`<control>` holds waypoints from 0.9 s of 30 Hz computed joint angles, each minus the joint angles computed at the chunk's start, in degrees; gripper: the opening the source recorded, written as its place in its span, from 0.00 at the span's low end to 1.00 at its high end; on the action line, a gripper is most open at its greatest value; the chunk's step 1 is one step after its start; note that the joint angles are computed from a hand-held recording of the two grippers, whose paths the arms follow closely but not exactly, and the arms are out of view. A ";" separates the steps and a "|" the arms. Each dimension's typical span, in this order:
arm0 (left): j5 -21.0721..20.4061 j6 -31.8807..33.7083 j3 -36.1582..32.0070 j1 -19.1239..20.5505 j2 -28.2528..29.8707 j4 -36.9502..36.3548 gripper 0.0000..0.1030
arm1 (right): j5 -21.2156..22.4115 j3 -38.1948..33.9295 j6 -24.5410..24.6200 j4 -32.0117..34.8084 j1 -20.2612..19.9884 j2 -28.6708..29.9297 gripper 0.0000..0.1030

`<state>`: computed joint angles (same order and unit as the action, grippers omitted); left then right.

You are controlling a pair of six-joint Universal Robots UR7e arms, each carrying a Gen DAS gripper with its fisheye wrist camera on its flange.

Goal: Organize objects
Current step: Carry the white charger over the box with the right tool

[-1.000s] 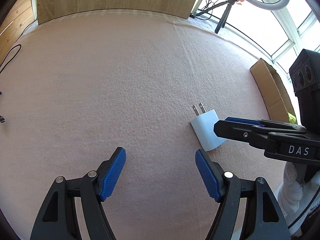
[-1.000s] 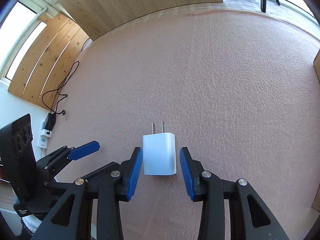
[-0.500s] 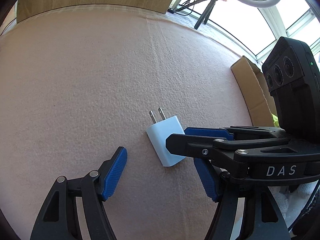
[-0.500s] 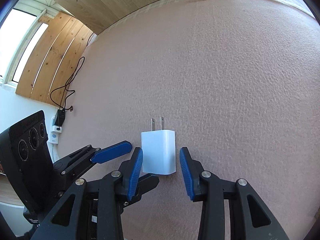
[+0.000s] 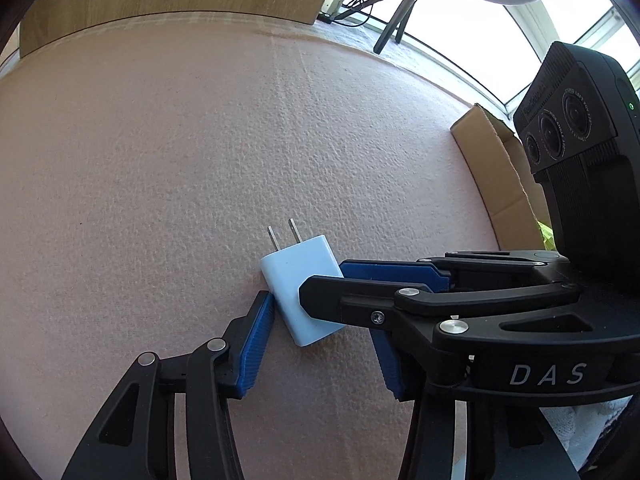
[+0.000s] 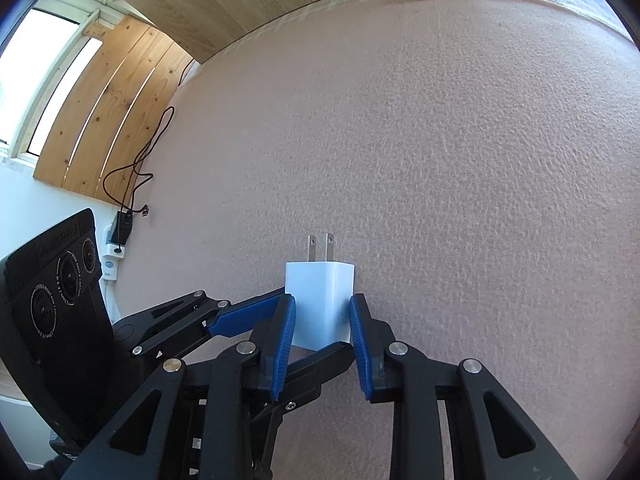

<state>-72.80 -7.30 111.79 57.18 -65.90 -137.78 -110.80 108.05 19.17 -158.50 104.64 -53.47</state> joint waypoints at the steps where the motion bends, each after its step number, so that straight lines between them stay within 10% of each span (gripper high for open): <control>1: -0.11 -0.07 -0.04 -0.13 0.00 -0.01 0.49 | -0.10 0.18 -0.05 -0.23 0.06 -0.24 0.24; 27: -5.20 7.60 -15.79 -12.58 17.46 -2.55 0.49 | -11.42 13.34 -0.05 -9.36 -0.17 -21.63 0.24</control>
